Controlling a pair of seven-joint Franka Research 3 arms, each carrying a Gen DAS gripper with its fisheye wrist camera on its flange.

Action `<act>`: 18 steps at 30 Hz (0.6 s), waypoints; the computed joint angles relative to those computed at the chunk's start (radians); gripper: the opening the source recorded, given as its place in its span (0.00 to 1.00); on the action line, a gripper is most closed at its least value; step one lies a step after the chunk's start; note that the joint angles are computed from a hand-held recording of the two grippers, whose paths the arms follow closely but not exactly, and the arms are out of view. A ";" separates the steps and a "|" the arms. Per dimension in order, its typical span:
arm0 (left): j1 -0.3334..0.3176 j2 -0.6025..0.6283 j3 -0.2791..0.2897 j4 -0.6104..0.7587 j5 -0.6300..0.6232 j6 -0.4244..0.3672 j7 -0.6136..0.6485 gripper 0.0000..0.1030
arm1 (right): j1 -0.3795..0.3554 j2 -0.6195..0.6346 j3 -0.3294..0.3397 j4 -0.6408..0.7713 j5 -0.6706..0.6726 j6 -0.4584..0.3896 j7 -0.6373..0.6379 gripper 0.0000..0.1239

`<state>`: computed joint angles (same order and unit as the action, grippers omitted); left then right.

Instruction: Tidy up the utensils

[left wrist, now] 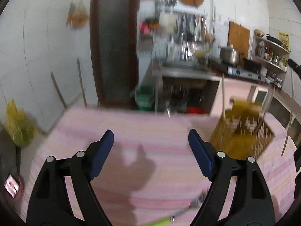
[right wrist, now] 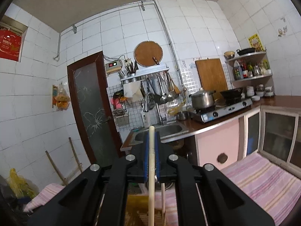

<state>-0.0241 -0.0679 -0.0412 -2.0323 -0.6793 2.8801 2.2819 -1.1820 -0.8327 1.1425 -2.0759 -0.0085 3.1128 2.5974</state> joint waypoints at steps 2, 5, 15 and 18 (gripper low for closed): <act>0.011 -0.015 0.008 -0.037 0.018 -0.034 -0.013 0.77 | 0.049 -0.007 -0.021 -0.034 0.000 -0.017 -0.003 0.05; 0.007 -0.042 0.025 -0.095 0.009 -0.041 0.029 0.81 | 0.139 -0.021 -0.063 -0.094 -0.013 -0.054 -0.012 0.05; -0.038 -0.126 0.116 -0.238 -0.074 -0.099 0.342 0.89 | 0.548 -0.010 -0.265 -0.234 -0.054 -0.442 -0.013 0.05; -0.032 -0.110 0.119 -0.243 -0.058 -0.159 0.407 0.89 | 0.644 0.014 -0.303 -0.258 -0.058 -0.525 -0.014 0.05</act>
